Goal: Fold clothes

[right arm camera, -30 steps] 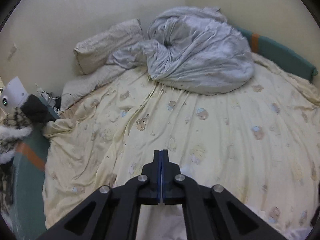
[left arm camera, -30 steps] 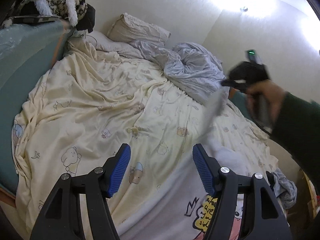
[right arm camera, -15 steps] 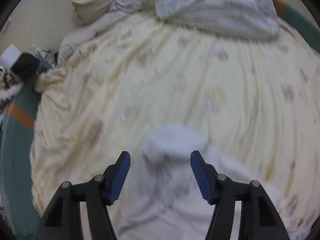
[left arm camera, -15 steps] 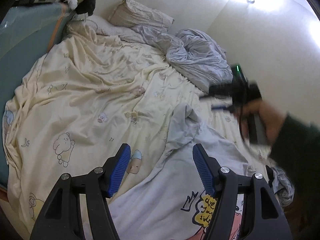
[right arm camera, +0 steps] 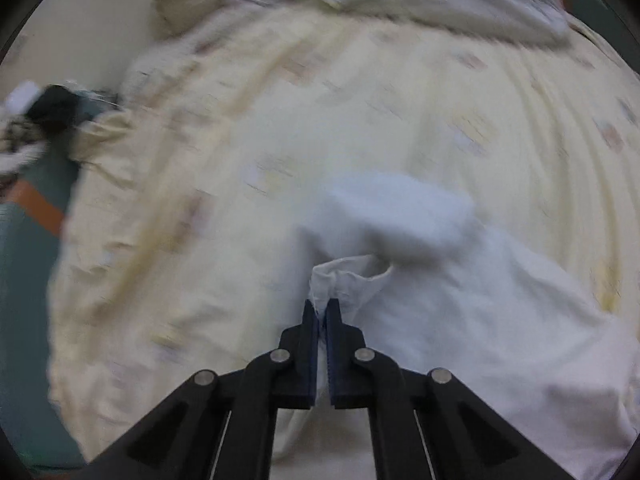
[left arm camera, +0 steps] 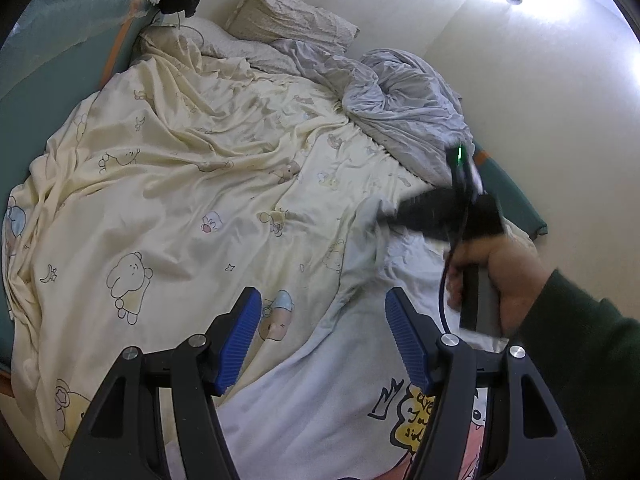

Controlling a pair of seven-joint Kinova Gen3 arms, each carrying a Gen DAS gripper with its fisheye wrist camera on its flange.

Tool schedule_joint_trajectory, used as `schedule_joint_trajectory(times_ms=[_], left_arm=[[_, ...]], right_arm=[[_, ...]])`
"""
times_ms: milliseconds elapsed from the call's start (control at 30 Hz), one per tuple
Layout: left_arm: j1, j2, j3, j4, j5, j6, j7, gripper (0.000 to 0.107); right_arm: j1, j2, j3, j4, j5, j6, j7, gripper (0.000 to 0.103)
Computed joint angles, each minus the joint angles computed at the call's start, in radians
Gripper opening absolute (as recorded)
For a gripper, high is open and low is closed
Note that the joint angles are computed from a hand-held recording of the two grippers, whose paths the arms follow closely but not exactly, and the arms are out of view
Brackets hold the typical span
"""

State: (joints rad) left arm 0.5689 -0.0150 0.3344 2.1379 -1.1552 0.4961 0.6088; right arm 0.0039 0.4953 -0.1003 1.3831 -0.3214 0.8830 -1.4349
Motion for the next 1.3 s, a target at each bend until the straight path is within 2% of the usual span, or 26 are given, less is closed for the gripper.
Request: schedule_joint_trajectory(times_ms=[167, 233, 300, 333, 400, 433, 467, 567, 667, 700, 767, 833, 933, 1067, 1167, 1300], left_arm=[[0.0, 0.003, -0.002, -0.005, 0.013, 0.0, -0.017, 0.069], [0.001, 0.005, -0.002, -0.008, 0.016, 0.005, -0.02, 0.069], [0.004, 0.009, -0.003, -0.012, 0.023, 0.009, -0.031, 0.069], [0.006, 0.012, -0.005, -0.014, 0.031, 0.009, -0.041, 0.069], [0.007, 0.014, -0.01, -0.016, 0.045, 0.005, -0.054, 0.069], [0.007, 0.015, -0.013, -0.016, 0.048, 0.001, -0.056, 0.069], [0.007, 0.015, -0.014, -0.016, 0.049, -0.005, -0.055, 0.069], [0.007, 0.014, -0.019, -0.014, 0.049, -0.021, -0.052, 0.069], [0.01, 0.016, -0.017, -0.017, 0.052, -0.025, -0.062, 0.069], [0.011, 0.017, -0.016, -0.019, 0.053, -0.026, -0.065, 0.069], [0.015, 0.018, -0.015, -0.022, 0.056, -0.028, -0.074, 0.069], [0.012, 0.015, -0.021, -0.019, 0.065, -0.038, -0.074, 0.069], [-0.001, 0.009, -0.027, -0.011, 0.079, -0.058, -0.077, 0.069], [-0.012, 0.006, -0.025, -0.007, 0.083, -0.06, -0.087, 0.069], [-0.026, 0.009, -0.031, -0.003, 0.102, -0.085, -0.098, 0.069], [-0.032, 0.013, -0.035, -0.006, 0.119, -0.101, -0.122, 0.069]], right_arm=[[-0.066, 0.044, -0.077, -0.153, -0.031, 0.084, 0.108, 0.003], [-0.118, 0.07, -0.064, -0.198, -0.039, 0.11, 0.124, 0.003], [-0.181, 0.122, -0.044, -0.278, -0.016, 0.179, 0.114, 0.003], [-0.191, 0.156, -0.061, -0.313, 0.018, 0.22, 0.093, 0.007], [-0.202, 0.212, -0.07, -0.364, 0.055, 0.285, 0.051, 0.023], [-0.189, 0.215, -0.078, -0.366, 0.05, 0.293, 0.052, 0.046], [-0.164, 0.204, -0.089, -0.351, 0.028, 0.285, 0.068, 0.051], [-0.103, 0.113, -0.083, -0.24, -0.046, 0.179, 0.148, 0.051], [-0.135, 0.05, 0.029, -0.194, 0.012, 0.104, 0.096, 0.051], [-0.143, 0.058, 0.048, -0.205, 0.033, 0.11, 0.062, 0.049], [-0.127, 0.099, 0.03, -0.246, 0.082, 0.173, 0.03, 0.03], [-0.157, 0.141, 0.031, -0.284, 0.152, 0.238, 0.008, 0.03], [-0.236, 0.18, 0.054, -0.282, 0.242, 0.234, -0.012, 0.03], [-0.288, 0.225, 0.044, -0.311, 0.281, 0.148, -0.047, 0.029], [-0.3, 0.247, 0.015, -0.348, 0.285, 0.098, -0.009, 0.029], [-0.299, 0.221, 0.009, -0.332, 0.281, 0.033, 0.026, 0.029]])
